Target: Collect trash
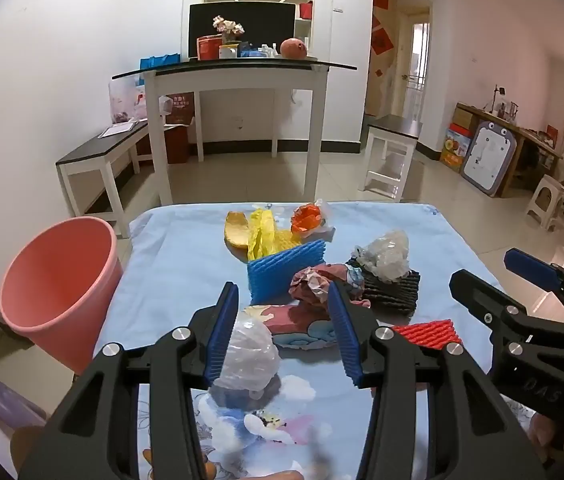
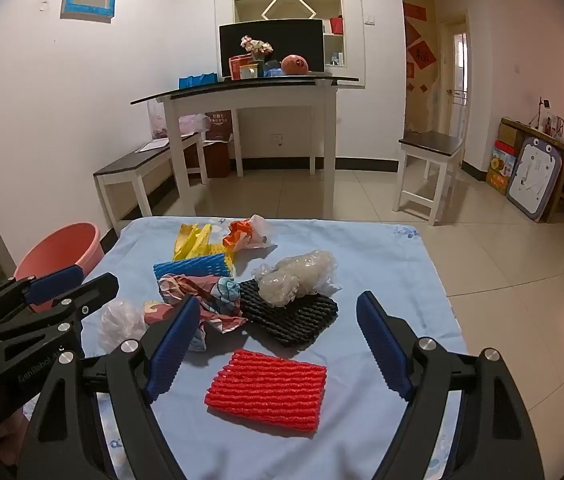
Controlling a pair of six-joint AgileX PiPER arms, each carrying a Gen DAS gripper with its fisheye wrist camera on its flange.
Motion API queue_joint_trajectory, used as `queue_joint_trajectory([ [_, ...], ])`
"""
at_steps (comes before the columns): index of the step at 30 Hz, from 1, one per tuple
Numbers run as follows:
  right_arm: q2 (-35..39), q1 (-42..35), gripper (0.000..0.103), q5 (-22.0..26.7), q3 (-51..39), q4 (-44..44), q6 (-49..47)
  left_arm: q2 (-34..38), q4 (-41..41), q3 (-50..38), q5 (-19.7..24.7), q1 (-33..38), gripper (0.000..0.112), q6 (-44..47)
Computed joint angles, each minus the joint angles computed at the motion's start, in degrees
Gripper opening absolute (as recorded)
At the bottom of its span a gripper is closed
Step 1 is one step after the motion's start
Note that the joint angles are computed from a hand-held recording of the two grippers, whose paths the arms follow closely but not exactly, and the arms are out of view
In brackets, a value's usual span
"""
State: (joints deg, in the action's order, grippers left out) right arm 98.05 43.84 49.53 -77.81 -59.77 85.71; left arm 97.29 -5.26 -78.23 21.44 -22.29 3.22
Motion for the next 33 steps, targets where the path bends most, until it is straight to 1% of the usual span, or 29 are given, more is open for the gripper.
queue_joint_trajectory([
  [3, 0.06, -0.01, 0.079, -0.05, -0.04, -0.14, 0.18, -0.20, 2.33, 0.42, -0.71, -0.32, 0.047, -2.16],
  [7, -0.06, -0.04, 0.079, -0.19, 0.05, -0.33, 0.43, 0.04, 0.67, 0.42, -0.90, 0.58, 0.047, -0.55],
  [9, -0.20, -0.04, 0.079, -0.22, 0.13, -0.52, 0.57, 0.30, -0.34, 1.25, -1.96, 0.95, 0.047, 0.40],
  [14, 0.24, 0.01, 0.079, 0.17, -0.43, -0.63, 0.44, 0.64, -1.14, 0.15, -0.85, 1.41, 0.047, 1.04],
  [15, 0.19, 0.00, 0.079, 0.14, -0.43, -0.58, 0.39, 0.53, -0.62, 0.42, -1.15, 1.25, 0.047, 0.54],
  [16, 0.14, -0.07, 0.079, 0.11, -0.53, -0.39, 0.15, 0.16, 0.72, 0.08, -0.46, 0.99, 0.047, -1.09],
  [19, -0.39, 0.01, 0.079, 0.48, -0.22, -0.38, 0.16, 0.11, 1.26, -0.18, -0.11, 1.13, 0.047, -1.79],
  [20, 0.21, 0.44, 0.079, 1.45, -1.27, -0.25, 0.45, 0.14, 1.43, -0.28, -0.02, 1.18, 0.047, -2.03],
  [33, 0.78, -0.05, 0.080, 1.35, -1.58, -0.58, 1.65, 0.04, 2.59, 0.00, -0.45, 0.91, 0.047, -3.40],
])
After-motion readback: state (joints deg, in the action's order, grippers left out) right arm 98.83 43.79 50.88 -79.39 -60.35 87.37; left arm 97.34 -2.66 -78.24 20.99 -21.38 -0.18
